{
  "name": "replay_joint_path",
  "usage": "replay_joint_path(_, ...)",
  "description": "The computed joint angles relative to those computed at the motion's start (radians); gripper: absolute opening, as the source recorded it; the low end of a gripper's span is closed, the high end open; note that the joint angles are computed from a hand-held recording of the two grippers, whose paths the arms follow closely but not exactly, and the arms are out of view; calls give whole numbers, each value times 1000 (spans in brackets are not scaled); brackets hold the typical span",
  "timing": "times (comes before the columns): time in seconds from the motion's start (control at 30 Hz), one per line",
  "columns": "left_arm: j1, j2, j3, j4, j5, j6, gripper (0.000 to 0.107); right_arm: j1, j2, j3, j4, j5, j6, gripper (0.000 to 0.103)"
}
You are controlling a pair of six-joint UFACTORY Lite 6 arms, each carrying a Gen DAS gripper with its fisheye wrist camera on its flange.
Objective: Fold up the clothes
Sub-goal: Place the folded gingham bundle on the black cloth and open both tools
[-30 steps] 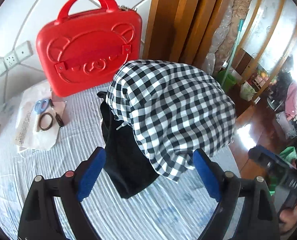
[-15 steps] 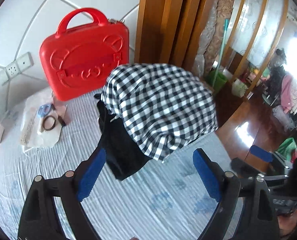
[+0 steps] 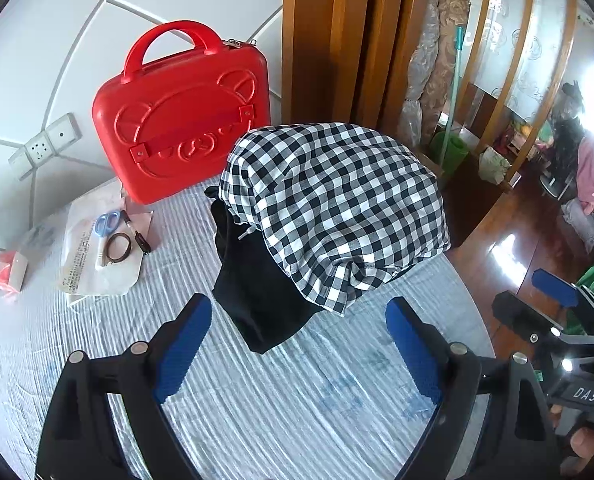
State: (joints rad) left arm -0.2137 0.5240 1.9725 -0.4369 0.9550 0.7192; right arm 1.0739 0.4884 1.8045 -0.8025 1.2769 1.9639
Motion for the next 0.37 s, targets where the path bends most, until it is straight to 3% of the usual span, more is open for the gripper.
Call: replay_joint_path(0.37, 14, -28, -41, -13, -22, 15, 90, -11, -9, -15, -2, -3, -16, 102)
